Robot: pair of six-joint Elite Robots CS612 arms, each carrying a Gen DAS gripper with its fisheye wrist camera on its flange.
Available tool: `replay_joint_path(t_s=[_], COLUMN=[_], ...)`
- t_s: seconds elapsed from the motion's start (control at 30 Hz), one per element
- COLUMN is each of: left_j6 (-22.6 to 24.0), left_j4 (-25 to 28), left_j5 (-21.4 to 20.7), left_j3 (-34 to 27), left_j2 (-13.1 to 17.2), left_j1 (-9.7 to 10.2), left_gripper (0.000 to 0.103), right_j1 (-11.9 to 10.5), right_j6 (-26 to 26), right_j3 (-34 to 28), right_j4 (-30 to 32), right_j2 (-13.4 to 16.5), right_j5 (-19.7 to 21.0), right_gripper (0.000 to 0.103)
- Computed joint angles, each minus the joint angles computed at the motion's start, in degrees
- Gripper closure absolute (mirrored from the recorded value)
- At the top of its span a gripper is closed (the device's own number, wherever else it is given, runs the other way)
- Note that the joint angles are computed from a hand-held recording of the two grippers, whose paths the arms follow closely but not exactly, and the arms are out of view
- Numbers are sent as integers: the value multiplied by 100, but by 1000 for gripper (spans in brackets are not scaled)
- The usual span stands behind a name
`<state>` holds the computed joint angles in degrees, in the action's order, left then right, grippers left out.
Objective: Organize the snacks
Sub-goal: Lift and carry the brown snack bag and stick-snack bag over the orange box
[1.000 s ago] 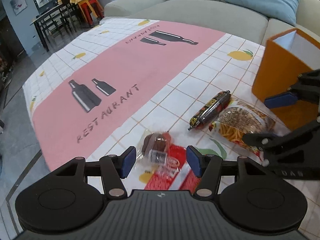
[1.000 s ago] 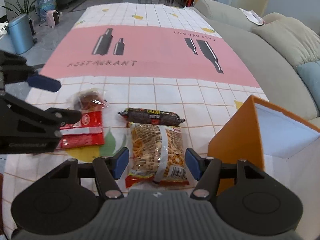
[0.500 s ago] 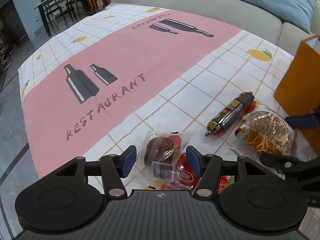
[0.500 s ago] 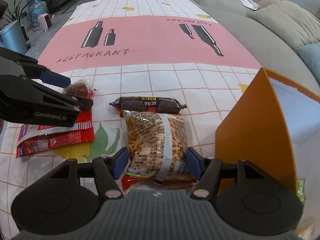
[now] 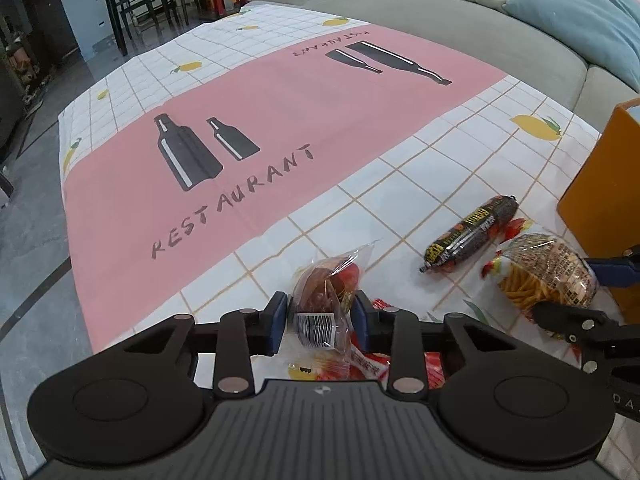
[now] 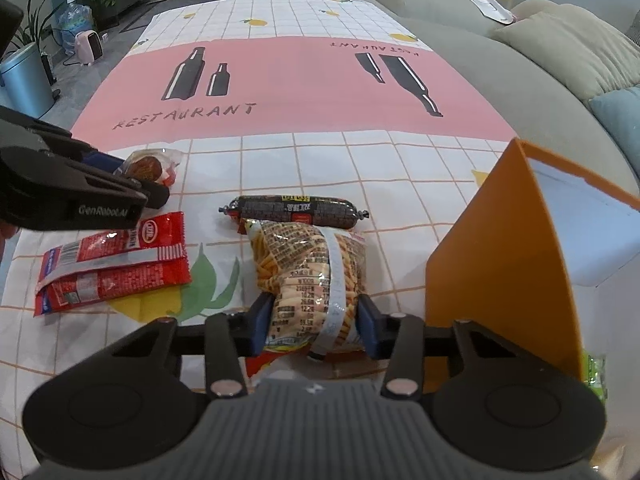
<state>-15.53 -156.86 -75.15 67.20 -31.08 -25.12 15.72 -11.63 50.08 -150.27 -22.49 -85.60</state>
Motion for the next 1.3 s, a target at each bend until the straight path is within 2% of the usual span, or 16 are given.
replay_joint_path(t_s=[0.27, 0.43, 0.57, 0.77, 0.97, 1.1, 1.3], left_j6=[-481, -778, -831, -817, -430, -106, 340], left_j4=[-49, -348, -797, -1066, -1005, -759, -264], left_j5=[82, 85, 155, 9, -221, -363, -461], left_j3=[486, 886, 1156, 1230, 904, 502, -160], left_j2=[-376, -680, -910, -1121, -1070, -900, -573], left_j1=[-120, -255, -412, -594, -730, -816, -926], left_gripper=[65, 65, 65, 65, 65, 65, 65], right_j1=[-2, -53, -140, -327, -554, -680, -836], right_j6=[123, 249, 491, 830, 1075, 1123, 781], right_j3=[493, 995, 1467, 2090, 2423, 2476, 2420], right_j4=[-392, -821, -1285, -1852, -2078, -2052, -2078], right_j2=[-344, -686, -996, -1409, -1636, -1661, -1580], right_j5=[208, 395, 625, 890, 839, 470, -7], right_gripper=[66, 66, 66, 66, 66, 66, 66])
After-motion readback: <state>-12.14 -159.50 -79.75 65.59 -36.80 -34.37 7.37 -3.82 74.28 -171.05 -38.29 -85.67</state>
